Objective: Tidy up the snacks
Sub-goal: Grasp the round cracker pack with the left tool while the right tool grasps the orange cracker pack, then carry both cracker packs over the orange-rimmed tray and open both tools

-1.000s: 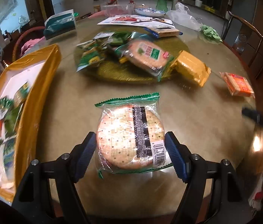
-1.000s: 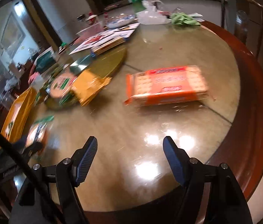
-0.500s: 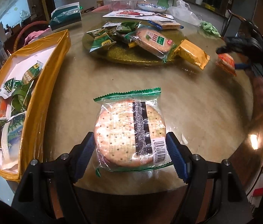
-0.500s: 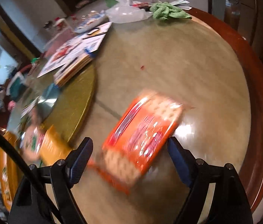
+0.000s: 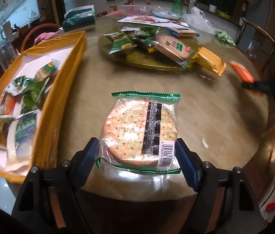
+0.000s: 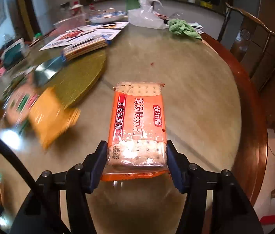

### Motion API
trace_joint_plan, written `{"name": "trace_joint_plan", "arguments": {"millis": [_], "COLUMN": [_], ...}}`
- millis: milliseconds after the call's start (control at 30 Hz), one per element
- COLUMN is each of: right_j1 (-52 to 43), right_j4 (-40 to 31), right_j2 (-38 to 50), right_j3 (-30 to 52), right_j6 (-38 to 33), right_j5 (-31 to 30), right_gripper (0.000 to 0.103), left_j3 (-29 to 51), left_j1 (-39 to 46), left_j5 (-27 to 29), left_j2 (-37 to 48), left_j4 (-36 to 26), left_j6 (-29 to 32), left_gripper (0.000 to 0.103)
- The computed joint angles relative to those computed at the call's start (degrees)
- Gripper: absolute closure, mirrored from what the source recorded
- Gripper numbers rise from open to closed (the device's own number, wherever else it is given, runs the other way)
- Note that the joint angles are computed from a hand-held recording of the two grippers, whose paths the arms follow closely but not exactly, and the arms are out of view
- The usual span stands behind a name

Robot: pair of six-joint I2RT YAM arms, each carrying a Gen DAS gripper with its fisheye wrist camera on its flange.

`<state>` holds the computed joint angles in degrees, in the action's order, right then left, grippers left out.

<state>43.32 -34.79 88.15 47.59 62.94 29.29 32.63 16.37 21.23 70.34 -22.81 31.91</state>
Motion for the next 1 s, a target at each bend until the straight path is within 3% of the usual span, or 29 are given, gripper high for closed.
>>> {"name": "trace_joint_plan", "arguments": {"millis": [133, 333, 467, 633, 900, 967, 1000], "right_j1": [13.0, 25.1, 26.4, 23.0, 23.4, 23.1, 23.0], "right_j4": [-1.6, -1.0, 0.8, 9.3, 1.1, 1.3, 1.4], "right_j2": [-1.4, 6.2, 7.7, 4.3, 11.3, 10.9, 10.6], "right_j3": [-1.5, 6.4, 7.8, 3.2, 10.9, 10.4, 10.3], "right_j6": [6.3, 5.3, 3.2, 1.5, 3.0, 2.7, 2.6], "right_j5": [3.8, 5.2, 4.9, 1.6, 5.0, 5.2, 5.3], "right_gripper": [0.045, 0.045, 0.042, 0.025, 0.026, 0.03, 0.039], "left_j3": [-0.7, -3.0, -2.5, -0.2, 0.6, 0.0, -0.2], "left_j1": [3.5, 4.6, 4.4, 3.9, 0.3, 0.1, 0.2], "left_j5": [1.3, 1.5, 1.0, 0.9, -1.0, -0.8, -0.6], "left_j2": [-1.8, -7.4, -8.5, -5.4, -3.3, -3.1, -3.2], "left_j4": [-2.6, -8.0, -11.5, -11.9, -9.4, -7.7, -7.2], "left_j6": [3.5, 7.5, 9.3, 6.9, 5.2, 5.0, 4.8], "left_gripper": [0.024, 0.023, 0.022, 0.02, 0.018, 0.018, 0.02]}}
